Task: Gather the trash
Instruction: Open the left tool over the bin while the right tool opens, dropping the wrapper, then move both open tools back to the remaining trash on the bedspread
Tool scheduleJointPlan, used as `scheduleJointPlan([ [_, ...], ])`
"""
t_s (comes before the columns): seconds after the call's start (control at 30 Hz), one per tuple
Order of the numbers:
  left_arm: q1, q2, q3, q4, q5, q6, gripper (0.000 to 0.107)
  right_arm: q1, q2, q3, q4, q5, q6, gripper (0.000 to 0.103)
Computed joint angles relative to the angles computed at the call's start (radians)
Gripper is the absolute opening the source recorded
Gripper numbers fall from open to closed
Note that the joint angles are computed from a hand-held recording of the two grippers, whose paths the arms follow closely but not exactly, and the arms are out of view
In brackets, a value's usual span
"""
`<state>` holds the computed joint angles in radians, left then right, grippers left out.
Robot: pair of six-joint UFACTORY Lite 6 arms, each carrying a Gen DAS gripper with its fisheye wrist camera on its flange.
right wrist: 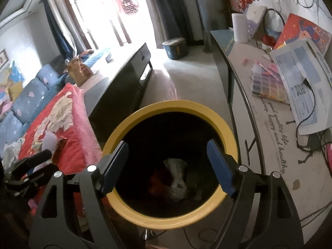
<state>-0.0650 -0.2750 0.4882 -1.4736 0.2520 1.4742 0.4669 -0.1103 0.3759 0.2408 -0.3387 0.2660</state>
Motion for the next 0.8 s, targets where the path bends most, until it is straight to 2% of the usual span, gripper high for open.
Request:
scheduleJointPlan([
  [0.33, 0.169, -0.189, -0.051, 0.216, 0.079, -0.171, 0.089, 0.151, -0.081, 0.019, 0.347, 0.016, -0.300, 0.074],
  [0.57, 0.293, -0.272, -0.067, 0.281, 0.139, -0.203, 0.092, 0.263, -0.104, 0.046, 0.567, -0.005, -0.483, 0.076],
  [0.8, 0.434, -0.321, -0.074, 0.280, 0.204, -0.158, 0.093, 0.398, -0.097, 0.093, 0.769, -0.053, -0.652, 0.079],
])
